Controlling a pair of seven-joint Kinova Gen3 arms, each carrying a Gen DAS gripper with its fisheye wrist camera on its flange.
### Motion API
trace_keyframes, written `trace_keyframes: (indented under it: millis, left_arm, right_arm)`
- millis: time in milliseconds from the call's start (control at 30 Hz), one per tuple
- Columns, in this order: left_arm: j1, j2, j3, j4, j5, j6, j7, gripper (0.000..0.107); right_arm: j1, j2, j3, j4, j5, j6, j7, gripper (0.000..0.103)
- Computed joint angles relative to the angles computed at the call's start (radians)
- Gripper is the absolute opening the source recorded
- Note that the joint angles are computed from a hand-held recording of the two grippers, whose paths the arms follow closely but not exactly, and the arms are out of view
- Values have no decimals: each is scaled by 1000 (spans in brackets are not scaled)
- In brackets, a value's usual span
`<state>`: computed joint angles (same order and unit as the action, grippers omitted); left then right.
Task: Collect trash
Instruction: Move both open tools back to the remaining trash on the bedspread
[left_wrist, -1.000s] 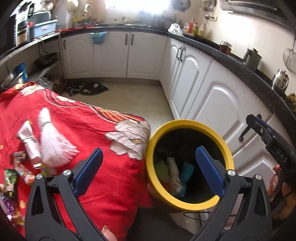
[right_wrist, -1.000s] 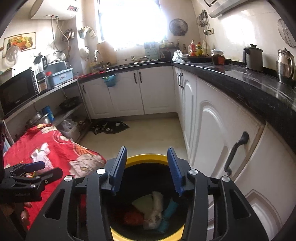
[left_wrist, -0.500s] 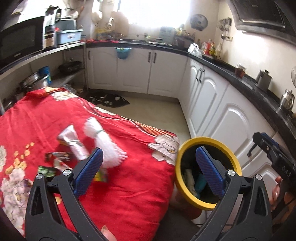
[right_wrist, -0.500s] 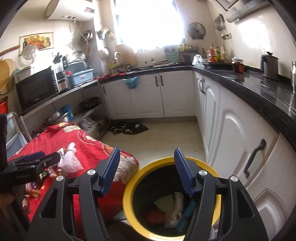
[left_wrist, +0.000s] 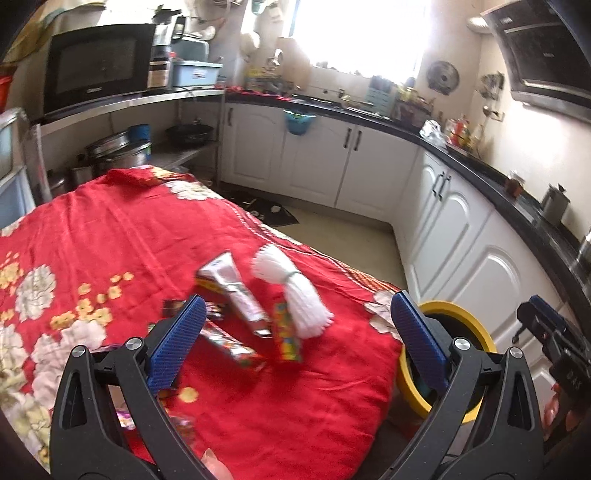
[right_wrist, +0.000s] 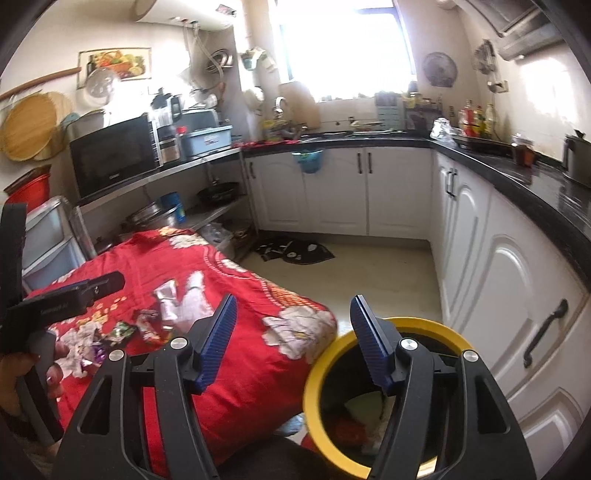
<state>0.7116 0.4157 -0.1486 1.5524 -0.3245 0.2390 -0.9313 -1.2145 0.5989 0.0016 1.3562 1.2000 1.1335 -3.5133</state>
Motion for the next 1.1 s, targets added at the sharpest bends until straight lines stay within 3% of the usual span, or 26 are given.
trace_keyframes:
  millis: [233, 600, 933, 1100]
  left_arm:
    - [16, -34, -81, 49, -22, -21, 68, 92]
    - [-20, -74, -123, 126, -68, -22, 155, 92]
    - [-126, -93, -57, 193, -56, -21, 157, 92]
    - [-238, -97, 45, 234, 19, -39, 75, 92]
  right_arm:
    - [14, 45, 8, -99, -8, -76, 119, 61]
    - [40, 139, 74, -282, -147, -195, 325, 61]
    - [69, 227, 131, -431, -315, -251, 489, 61]
    - [84, 265, 152, -490, -392, -259, 557, 61]
